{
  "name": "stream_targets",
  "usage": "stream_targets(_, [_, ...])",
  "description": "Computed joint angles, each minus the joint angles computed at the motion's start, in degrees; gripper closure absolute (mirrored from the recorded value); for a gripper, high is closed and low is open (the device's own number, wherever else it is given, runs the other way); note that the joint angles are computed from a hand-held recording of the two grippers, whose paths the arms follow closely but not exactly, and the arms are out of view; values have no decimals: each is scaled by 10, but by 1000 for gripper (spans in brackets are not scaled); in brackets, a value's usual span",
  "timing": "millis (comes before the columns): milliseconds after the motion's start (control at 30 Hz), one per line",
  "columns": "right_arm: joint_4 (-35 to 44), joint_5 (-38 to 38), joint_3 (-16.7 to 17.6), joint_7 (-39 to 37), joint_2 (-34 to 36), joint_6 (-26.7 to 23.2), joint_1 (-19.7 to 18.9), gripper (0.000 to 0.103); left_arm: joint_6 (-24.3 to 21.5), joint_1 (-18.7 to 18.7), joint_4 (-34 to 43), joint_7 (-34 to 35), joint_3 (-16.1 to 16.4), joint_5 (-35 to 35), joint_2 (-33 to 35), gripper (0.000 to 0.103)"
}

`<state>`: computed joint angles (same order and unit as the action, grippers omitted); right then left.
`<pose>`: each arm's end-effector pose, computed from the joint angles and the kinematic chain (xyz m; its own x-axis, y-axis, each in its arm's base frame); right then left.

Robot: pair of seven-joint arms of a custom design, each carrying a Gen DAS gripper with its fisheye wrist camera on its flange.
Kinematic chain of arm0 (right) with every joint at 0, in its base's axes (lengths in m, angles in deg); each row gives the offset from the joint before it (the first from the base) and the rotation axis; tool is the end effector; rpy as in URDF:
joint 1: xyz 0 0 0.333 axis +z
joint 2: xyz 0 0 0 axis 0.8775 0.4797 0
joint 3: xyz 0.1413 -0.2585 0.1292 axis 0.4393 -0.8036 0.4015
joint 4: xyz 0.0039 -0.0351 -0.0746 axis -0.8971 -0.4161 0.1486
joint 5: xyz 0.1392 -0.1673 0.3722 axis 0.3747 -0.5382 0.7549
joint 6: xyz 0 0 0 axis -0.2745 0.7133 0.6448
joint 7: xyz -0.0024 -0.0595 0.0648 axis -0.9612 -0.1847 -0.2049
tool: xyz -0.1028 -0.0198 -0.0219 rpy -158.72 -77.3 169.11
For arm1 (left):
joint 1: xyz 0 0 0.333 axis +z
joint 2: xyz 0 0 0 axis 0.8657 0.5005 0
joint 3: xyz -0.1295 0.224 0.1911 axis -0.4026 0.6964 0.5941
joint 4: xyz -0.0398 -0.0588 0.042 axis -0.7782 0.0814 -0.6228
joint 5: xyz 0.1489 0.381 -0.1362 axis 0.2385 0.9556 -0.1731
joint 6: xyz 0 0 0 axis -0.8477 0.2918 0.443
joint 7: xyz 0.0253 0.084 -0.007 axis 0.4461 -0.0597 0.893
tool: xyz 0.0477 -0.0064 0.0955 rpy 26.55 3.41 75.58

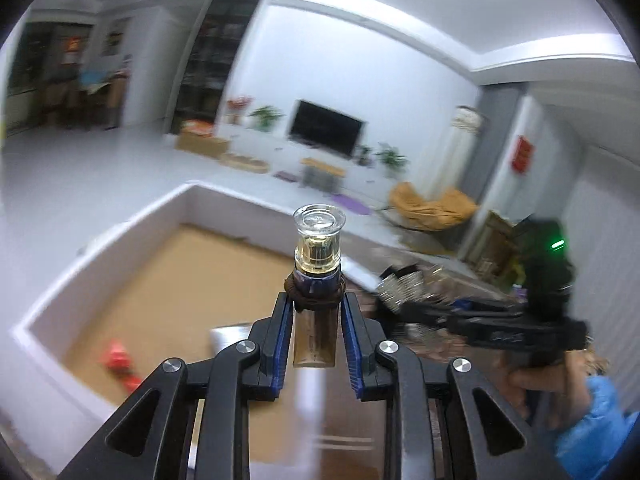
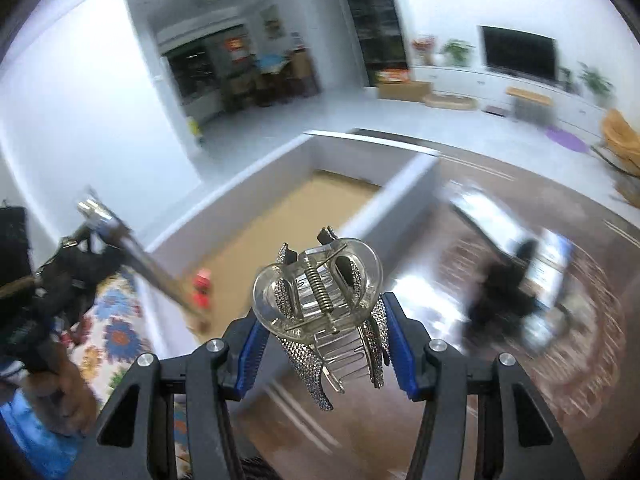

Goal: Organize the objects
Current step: 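Carry the tube and claw clip over the bin and open both tools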

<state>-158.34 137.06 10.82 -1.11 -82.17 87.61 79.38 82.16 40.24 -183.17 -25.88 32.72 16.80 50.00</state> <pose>0.5129 0.1583 0.5054 0.5304 -0.8096 -0.2514 -0.6748 -0.2236 -0.7033 0.4294 -0.4106 0.4837 -0.1748 -0.9279 0.3292 -0.5440 -0.1877 -0.8178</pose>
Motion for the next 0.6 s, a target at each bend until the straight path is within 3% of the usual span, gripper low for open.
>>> stream_targets(67, [39, -6, 12, 10, 36, -23, 13, 48, 4, 7, -20, 77, 13, -81, -4, 79])
stream_targets(167, [95, -18, 29, 34, 101, -58, 24, 45, -22, 11, -24, 276, 28, -286, 24, 75])
stream_targets(200, [116, -32, 32, 52, 127, -81, 24, 33, -50, 11, -15, 353, 29, -365, 40, 69])
stream_targets(267, [148, -40, 37, 94, 168, -117, 21, 27, -138, 11, 19, 421, 28, -442, 71, 36])
stream_targets(333, [142, -11, 39, 91, 168, -100, 16, 27, -187, 9, 39, 411, 31, -451, 91, 36])
stream_targets(433, [89, 42, 34, 33, 124, -46, 8, 14, -148, 5, 15, 343, 38, -419, 76, 34])
stream_targets(500, [36, 56, 28, -2, 87, 24, 5, 2, -139, -2, 15, 292, 36, -371, 72, 28])
stream_targets(600, [-56, 30, 19, 1, 48, 141, -15, 1, -123, -16, 17, 254, 23, -320, 72, 25])
